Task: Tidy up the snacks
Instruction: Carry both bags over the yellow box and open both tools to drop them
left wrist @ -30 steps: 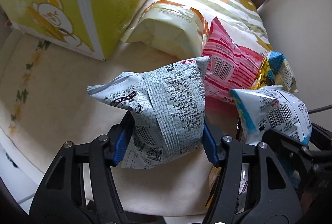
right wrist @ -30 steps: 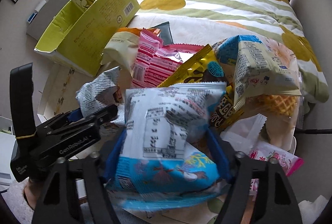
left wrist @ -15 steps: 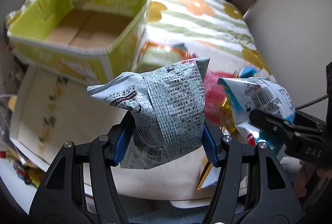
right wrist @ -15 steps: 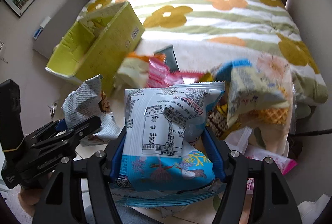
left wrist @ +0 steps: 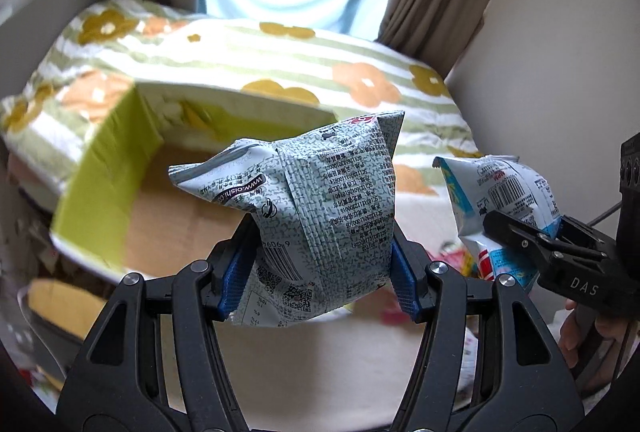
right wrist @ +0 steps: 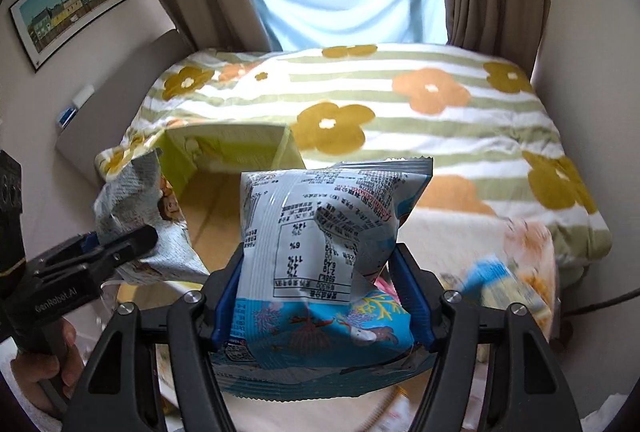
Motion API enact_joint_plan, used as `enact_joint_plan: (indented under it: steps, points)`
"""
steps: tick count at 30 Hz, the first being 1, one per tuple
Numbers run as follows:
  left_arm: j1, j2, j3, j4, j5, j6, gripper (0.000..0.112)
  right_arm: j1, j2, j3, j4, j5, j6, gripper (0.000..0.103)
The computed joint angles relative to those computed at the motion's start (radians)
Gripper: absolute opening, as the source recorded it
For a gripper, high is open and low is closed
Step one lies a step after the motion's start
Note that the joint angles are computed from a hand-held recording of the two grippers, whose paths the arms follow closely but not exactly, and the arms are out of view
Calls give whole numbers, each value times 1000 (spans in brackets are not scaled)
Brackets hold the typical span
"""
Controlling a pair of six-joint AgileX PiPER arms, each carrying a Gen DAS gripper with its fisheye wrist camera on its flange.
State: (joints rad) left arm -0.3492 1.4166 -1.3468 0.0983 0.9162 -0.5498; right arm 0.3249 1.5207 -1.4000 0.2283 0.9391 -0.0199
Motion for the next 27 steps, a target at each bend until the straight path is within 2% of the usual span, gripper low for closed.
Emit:
enact_joint_plan:
  steps: [6,10,15,20,27]
  points:
    - [330,119,-142,-234,64,434,57,173,212,-268,-145,-2,221,64]
    - [460,264,-264,-317,151,608,57,248,364,-453,-220,39,324,64]
    - [522,417,-367,-335,215,708,57,306,505,-610,-271,92,434,64]
    - [529,563,-459,-315,273,725,57,342,592,-714,-293,154,504,64]
    - [518,654,-510,-274,278,706,57,337,666,-783,-272,204,508,64]
